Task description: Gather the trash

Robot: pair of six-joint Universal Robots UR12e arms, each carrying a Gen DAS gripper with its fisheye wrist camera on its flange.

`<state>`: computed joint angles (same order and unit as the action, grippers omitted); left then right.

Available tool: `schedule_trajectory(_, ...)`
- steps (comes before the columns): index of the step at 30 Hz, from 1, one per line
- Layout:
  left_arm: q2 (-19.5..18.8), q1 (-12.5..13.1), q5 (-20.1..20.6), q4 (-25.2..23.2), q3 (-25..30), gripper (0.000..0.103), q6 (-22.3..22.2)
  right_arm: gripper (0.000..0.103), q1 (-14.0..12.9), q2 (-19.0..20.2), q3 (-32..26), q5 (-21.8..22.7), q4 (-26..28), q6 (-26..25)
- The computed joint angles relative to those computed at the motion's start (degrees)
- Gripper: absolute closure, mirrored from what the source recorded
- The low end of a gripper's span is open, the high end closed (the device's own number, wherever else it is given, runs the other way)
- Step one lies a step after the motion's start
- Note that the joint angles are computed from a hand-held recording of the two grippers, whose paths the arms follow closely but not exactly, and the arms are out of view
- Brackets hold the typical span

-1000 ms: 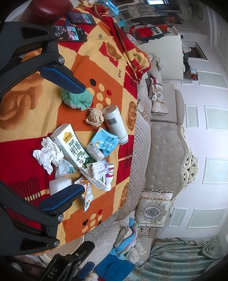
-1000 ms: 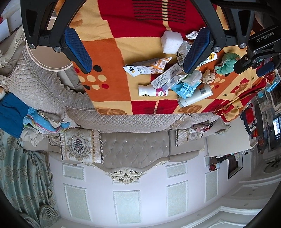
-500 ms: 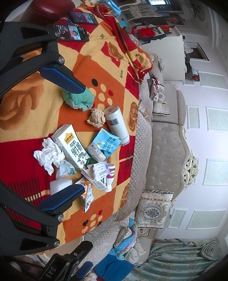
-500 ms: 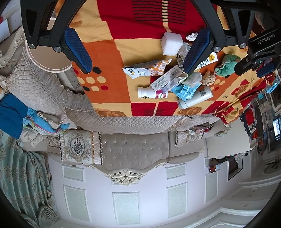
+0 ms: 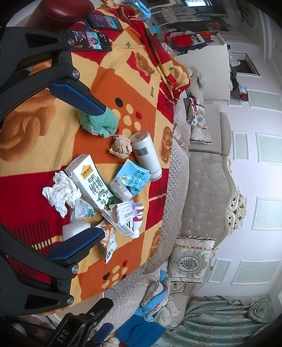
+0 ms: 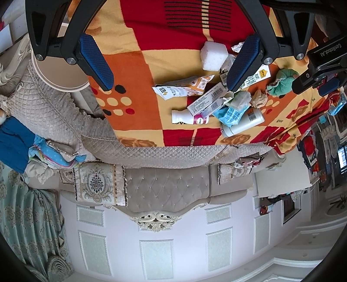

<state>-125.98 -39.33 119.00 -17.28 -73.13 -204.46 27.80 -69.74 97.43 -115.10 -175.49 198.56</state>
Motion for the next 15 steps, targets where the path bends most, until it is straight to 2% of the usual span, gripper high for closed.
schedule_trajectory(15, -0.1, 0.0, 0.1, -1.2, -0.2, 0.001, -0.7, 0.000, -0.6, -0.3, -0.1, 2.2, 3.5, 2.3)
